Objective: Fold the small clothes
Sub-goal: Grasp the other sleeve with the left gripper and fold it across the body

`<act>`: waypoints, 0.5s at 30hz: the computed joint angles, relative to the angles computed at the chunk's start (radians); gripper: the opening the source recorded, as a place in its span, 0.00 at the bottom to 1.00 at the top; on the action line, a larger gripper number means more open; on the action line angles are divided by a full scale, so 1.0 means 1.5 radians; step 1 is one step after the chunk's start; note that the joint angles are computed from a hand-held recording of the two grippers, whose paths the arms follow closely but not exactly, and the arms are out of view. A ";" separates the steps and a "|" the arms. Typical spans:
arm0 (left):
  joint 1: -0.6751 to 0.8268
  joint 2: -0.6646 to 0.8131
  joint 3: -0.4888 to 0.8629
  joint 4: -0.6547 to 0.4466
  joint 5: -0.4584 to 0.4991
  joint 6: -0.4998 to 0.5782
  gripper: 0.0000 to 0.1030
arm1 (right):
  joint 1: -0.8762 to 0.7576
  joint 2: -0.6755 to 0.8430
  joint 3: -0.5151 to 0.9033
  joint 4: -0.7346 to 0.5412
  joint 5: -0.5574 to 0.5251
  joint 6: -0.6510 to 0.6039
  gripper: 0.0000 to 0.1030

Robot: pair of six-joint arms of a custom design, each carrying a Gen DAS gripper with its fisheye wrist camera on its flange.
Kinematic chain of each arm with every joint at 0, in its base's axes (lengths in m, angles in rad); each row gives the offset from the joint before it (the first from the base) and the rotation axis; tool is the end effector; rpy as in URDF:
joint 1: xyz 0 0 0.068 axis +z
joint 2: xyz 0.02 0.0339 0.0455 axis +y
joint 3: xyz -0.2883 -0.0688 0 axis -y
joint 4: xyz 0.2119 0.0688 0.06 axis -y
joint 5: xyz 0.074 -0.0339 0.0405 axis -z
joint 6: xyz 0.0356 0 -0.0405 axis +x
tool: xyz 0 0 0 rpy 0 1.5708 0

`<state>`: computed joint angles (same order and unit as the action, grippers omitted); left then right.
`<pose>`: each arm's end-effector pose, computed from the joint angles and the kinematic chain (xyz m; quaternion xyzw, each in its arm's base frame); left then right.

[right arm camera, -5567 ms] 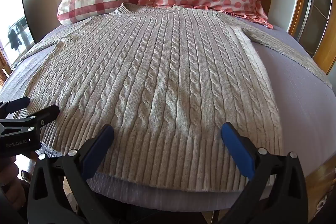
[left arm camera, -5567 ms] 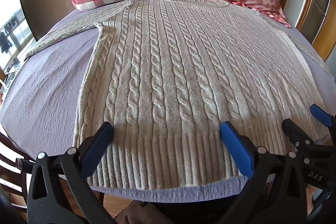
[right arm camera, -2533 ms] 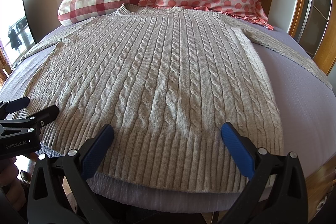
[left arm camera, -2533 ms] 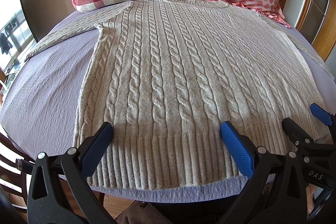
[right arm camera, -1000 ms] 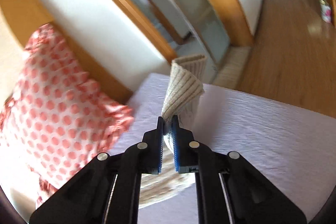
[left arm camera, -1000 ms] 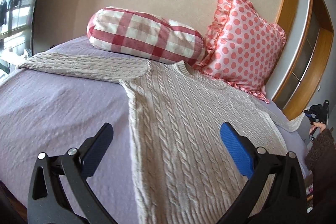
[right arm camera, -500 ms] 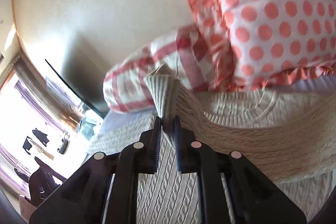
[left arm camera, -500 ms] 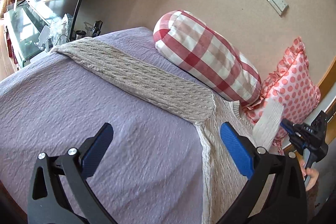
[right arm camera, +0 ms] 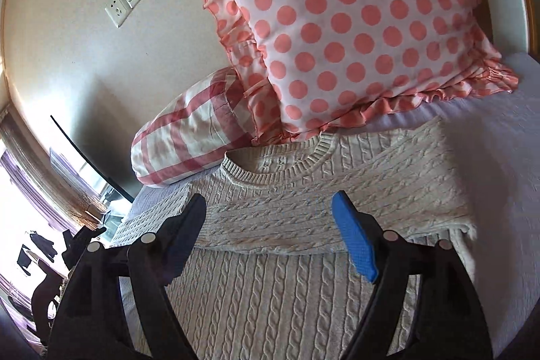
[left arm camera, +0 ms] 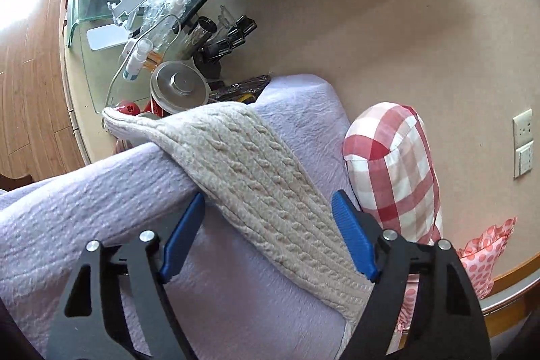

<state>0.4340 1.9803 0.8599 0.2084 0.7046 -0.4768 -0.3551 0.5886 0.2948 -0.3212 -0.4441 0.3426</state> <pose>0.3209 0.1233 0.1334 -0.2904 0.8467 -0.3329 0.2965 0.0870 -0.0159 0.2084 0.2009 0.8486 0.1927 0.4498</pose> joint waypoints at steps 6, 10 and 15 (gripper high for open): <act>0.003 0.038 0.074 -0.071 -0.067 -0.004 0.16 | -0.077 -0.019 -0.020 -0.016 -0.077 -0.038 0.79; -0.039 0.000 0.080 -0.105 -0.164 0.048 0.06 | -0.125 -0.032 -0.012 -0.047 -0.128 -0.074 0.79; -0.259 -0.217 0.009 -0.084 -0.317 0.148 0.05 | -0.260 -0.053 0.023 -0.134 -0.226 -0.175 0.81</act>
<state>0.0459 1.6552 0.8738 0.0821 0.2291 -0.2555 -0.7453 0.5097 0.3296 -0.5219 -0.7838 0.0794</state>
